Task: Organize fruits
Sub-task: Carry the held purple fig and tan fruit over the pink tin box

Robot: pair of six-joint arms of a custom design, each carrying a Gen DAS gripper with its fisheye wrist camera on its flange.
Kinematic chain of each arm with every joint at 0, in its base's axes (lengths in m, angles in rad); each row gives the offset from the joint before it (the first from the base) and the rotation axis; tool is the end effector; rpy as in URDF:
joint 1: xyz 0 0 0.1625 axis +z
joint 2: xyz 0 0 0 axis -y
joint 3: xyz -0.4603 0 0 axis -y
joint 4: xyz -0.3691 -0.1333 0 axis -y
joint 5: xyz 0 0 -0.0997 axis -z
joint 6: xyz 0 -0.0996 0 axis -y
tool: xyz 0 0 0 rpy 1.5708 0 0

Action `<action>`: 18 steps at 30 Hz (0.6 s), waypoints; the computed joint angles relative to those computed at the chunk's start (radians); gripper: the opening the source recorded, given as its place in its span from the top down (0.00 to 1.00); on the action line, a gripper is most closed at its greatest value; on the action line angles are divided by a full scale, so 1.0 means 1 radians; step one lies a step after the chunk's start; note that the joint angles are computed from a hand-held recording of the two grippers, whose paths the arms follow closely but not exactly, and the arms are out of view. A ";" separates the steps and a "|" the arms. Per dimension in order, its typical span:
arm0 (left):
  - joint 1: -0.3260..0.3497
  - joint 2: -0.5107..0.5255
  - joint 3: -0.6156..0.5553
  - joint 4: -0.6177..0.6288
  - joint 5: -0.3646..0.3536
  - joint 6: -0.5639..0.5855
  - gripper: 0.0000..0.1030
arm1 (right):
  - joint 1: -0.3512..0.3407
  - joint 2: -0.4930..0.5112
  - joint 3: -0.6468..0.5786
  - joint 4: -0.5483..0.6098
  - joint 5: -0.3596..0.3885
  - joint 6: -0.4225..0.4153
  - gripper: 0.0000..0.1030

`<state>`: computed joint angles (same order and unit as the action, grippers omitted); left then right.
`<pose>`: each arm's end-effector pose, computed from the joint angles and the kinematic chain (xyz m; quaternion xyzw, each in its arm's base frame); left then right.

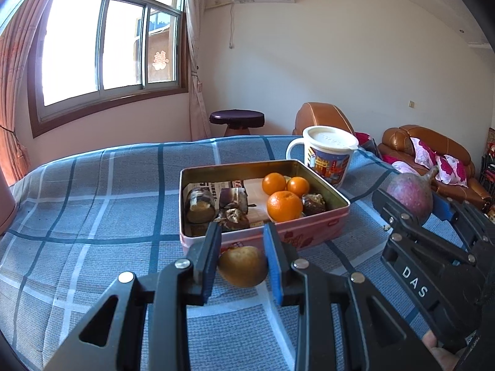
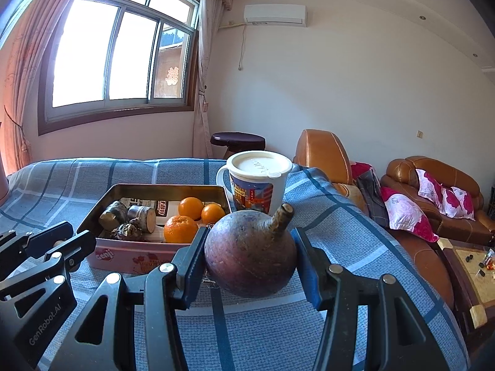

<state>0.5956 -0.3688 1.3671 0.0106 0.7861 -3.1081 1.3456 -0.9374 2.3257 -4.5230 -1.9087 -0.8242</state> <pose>-0.3679 -0.4954 -0.0946 0.3362 0.8285 -0.3950 0.2112 0.0008 -0.4455 0.2696 0.0932 -0.7033 0.5414 0.4512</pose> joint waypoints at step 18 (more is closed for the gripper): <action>0.035 0.025 -0.104 0.024 0.118 0.019 0.71 | 0.013 -0.042 -0.094 0.132 -0.024 -0.011 0.47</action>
